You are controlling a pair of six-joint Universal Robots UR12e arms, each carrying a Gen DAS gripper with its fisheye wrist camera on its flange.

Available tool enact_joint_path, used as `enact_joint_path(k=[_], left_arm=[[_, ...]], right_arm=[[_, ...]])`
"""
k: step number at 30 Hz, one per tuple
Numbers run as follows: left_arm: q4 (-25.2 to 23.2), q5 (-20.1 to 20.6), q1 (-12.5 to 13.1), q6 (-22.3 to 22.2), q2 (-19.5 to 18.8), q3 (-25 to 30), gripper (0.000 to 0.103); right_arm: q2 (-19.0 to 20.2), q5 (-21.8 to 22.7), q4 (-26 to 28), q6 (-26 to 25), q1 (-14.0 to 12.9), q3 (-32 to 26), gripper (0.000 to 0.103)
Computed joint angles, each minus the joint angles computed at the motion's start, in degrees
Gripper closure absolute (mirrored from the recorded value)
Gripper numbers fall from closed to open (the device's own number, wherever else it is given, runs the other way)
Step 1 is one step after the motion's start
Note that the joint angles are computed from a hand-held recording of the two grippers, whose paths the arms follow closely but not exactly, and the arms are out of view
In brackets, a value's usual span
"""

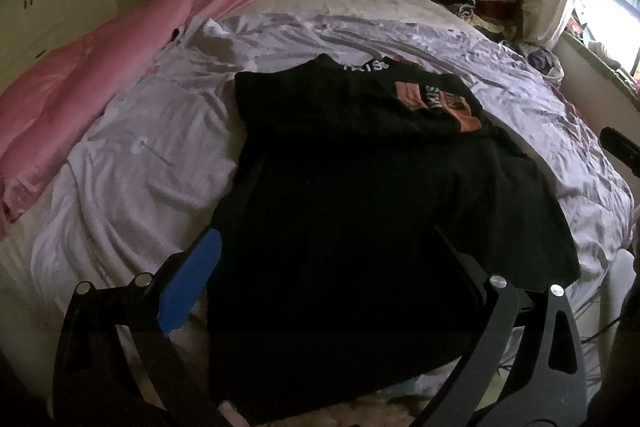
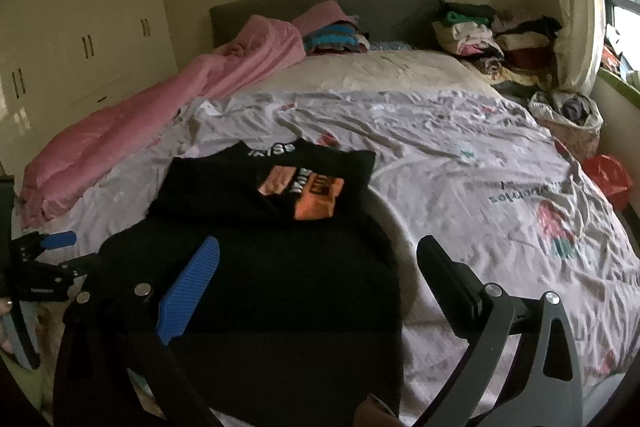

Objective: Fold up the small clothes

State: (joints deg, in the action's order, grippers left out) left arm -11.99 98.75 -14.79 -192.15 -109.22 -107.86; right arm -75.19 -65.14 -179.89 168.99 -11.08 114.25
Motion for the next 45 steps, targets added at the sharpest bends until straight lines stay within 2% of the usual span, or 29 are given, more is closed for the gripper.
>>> enact_joint_path(k=[8, 33, 37, 45], left_arm=[[-0.4, 0.8, 0.3, -1.5, 1.1, -1.5, 0.010], [-3.3, -0.6, 3.0, -5.2, 3.7, -5.9, 0.010], [-3.8, -1.8, 3.6, -5.7, 4.2, -6.9, 0.010], [-3.3, -7.3, 5.4, -6.3, 5.2, -9.5, 0.010]], right_arm=[[0.0, -0.2, 1.8, -1.6, -0.3, 0.7, 0.005], [-0.2, -0.6, 5.1, -4.4, -1.2, 2.2, 0.005], [-0.3, -0.6, 5.5, -4.9, -1.4, 2.4, 0.005], [-0.3, -1.2, 6.2, -5.3, -1.7, 2.9, 0.005]])
